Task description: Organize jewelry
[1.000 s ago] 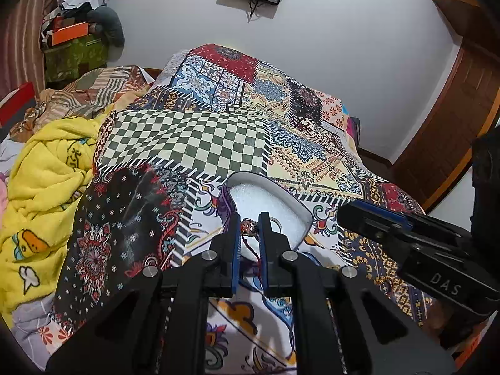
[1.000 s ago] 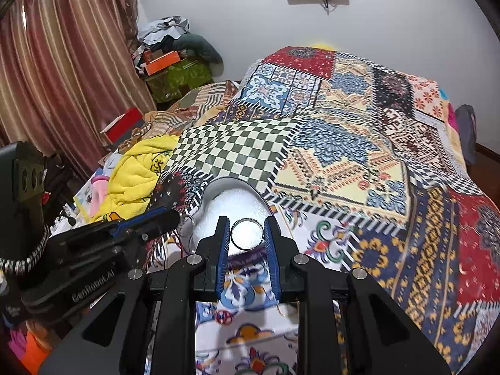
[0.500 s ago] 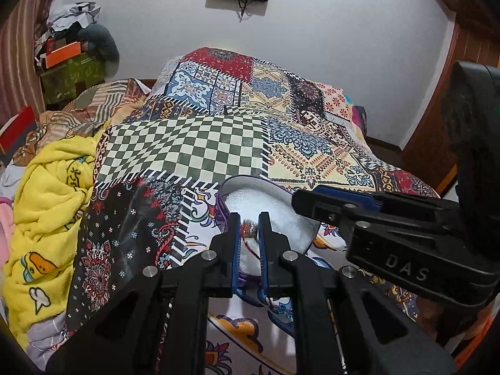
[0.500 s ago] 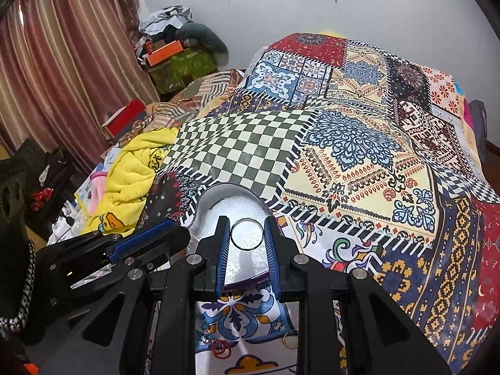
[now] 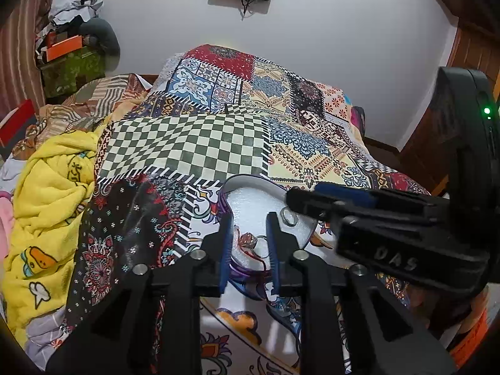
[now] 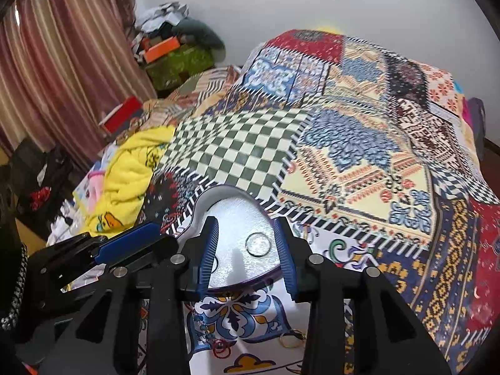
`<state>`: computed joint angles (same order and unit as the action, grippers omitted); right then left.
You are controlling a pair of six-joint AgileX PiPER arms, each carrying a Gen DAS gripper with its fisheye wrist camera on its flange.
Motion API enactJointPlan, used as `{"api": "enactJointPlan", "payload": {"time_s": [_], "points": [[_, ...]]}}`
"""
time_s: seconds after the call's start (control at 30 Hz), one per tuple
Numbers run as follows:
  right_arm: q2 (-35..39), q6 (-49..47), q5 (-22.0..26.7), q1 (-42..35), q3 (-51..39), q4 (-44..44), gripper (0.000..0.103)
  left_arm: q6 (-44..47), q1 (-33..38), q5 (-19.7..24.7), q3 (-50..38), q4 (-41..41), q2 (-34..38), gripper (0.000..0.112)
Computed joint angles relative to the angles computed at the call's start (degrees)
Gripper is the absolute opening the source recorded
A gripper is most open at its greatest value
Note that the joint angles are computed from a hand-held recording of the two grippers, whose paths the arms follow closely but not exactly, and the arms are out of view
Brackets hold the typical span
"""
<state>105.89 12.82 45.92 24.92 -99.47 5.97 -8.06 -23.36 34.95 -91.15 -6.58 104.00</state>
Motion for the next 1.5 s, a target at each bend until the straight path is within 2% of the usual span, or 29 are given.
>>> {"api": "enactJointPlan", "payload": {"time_s": [0.33,0.43,0.5,0.8,1.1,1.23,1.4,1.5], "points": [[-8.75,6.19,-0.12,-0.69,7.67,-6.99,0.034,-2.05,-0.92,1.32,2.98,2.91,-4.53,0.023],[-11.82,8.01,-0.22,-1.04,10.73,-8.31,0.034,-3.08,-1.53,1.68,4.28,4.6,-6.21,0.03],[-13.48,8.78,-0.17,-1.27,12.53,-8.81,0.034,-4.33,-2.11,1.69,5.38,6.01,-7.37,0.033],[-18.18,9.14,-0.11,-1.58,20.43,-7.61,0.034,-4.82,-3.27,3.47,9.64,5.18,-10.37,0.034],[-17.51,6.29,0.03,-1.72,25.47,-4.7,0.034,-2.75,-5.52,4.22,11.95,2.67,-8.22,0.034],[-15.91,3.09,1.0,-2.41,25.38,-2.89,0.034,-0.45,-5.24,4.93,10.46,-1.23,-5.16,0.034],[-13.54,-0.94,1.86,-3.28,24.1,-0.3,0.034,-0.27,-5.89,3.86,9.56,-1.75,-3.56,0.034],[-12.58,-0.68,1.22,-2.34,23.54,-1.93,0.034,1.57,-5.71,3.69,8.76,-3.84,-2.48,0.034]]}}
